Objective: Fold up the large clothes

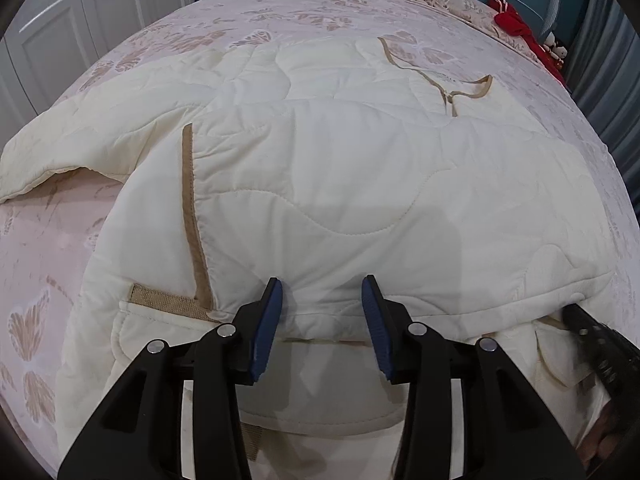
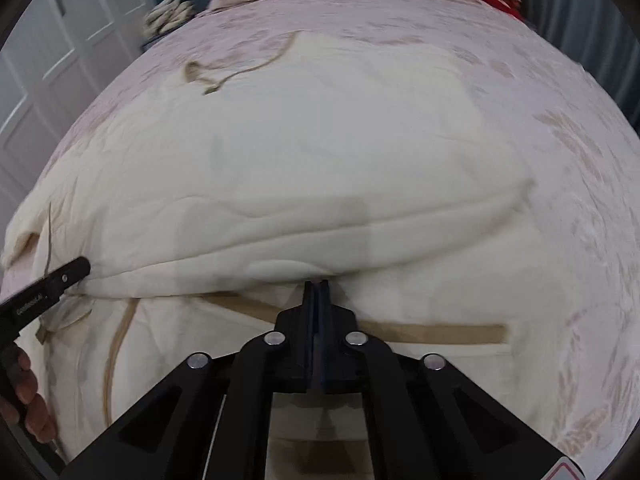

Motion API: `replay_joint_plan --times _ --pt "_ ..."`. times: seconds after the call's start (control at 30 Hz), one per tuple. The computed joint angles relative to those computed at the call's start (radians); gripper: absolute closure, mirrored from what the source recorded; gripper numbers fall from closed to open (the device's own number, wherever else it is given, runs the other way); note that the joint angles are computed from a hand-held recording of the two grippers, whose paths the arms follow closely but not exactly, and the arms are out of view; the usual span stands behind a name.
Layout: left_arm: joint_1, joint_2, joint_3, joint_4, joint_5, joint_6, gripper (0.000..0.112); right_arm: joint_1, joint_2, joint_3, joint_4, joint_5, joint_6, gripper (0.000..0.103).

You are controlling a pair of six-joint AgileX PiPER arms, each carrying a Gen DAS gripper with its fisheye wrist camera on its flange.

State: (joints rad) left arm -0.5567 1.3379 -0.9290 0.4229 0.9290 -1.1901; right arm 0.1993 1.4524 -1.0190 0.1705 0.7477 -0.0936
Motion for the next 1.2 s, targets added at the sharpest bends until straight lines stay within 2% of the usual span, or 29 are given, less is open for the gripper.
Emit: replay_joint_plan --times 0.07,0.2,0.33,0.43,0.6,0.73,0.9,0.97,1.0,1.07,1.1,1.17,1.2 --pt "0.006 -0.031 -0.004 -0.02 0.011 0.009 0.072 -0.048 -0.045 -0.015 -0.035 0.044 0.027 0.103" --pt "0.035 -0.154 -0.035 0.015 0.071 -0.037 0.072 -0.111 -0.093 -0.121 0.032 0.104 -0.054 0.101" --pt "0.173 -0.094 -0.129 0.005 0.06 0.081 0.071 -0.097 0.056 -0.339 0.102 0.121 -0.091 0.1" --pt "0.267 0.02 -0.173 -0.04 0.011 0.193 0.071 -0.048 0.256 -0.544 0.073 0.132 -0.063 0.1" --pt "0.311 0.119 -0.15 -0.052 -0.059 0.217 0.071 -0.029 0.501 -0.763 -0.013 0.171 0.049 0.1" --pt "0.302 0.154 -0.141 -0.003 -0.087 0.201 0.071 -0.066 0.558 -0.759 -0.049 0.132 0.106 0.103" --pt "0.302 0.187 -0.124 0.046 -0.139 0.142 0.07 -0.16 0.525 -0.594 0.173 -0.011 -0.03 0.103" --pt "0.273 0.192 -0.109 0.113 -0.14 0.075 0.07 -0.122 0.505 -0.557 0.089 -0.064 0.008 0.103" --pt "0.26 0.195 -0.108 0.136 -0.132 0.056 0.07 -0.098 0.504 -0.57 0.012 -0.055 0.068 0.103" --pt "0.257 0.175 -0.105 0.134 -0.123 0.052 0.07 -0.041 0.489 -0.61 -0.151 0.015 0.205 0.103" --pt "0.267 0.142 -0.092 0.106 -0.131 0.059 0.07 -0.019 0.457 -0.598 -0.174 0.034 0.226 0.097" --pt "0.302 0.033 -0.035 0.025 -0.163 0.08 0.069 0.019 0.339 -0.503 -0.1 0.038 0.187 0.093" --pt "0.314 -0.028 0.0 0.007 -0.166 0.071 0.063 0.042 0.289 -0.458 -0.065 0.039 0.16 0.093"
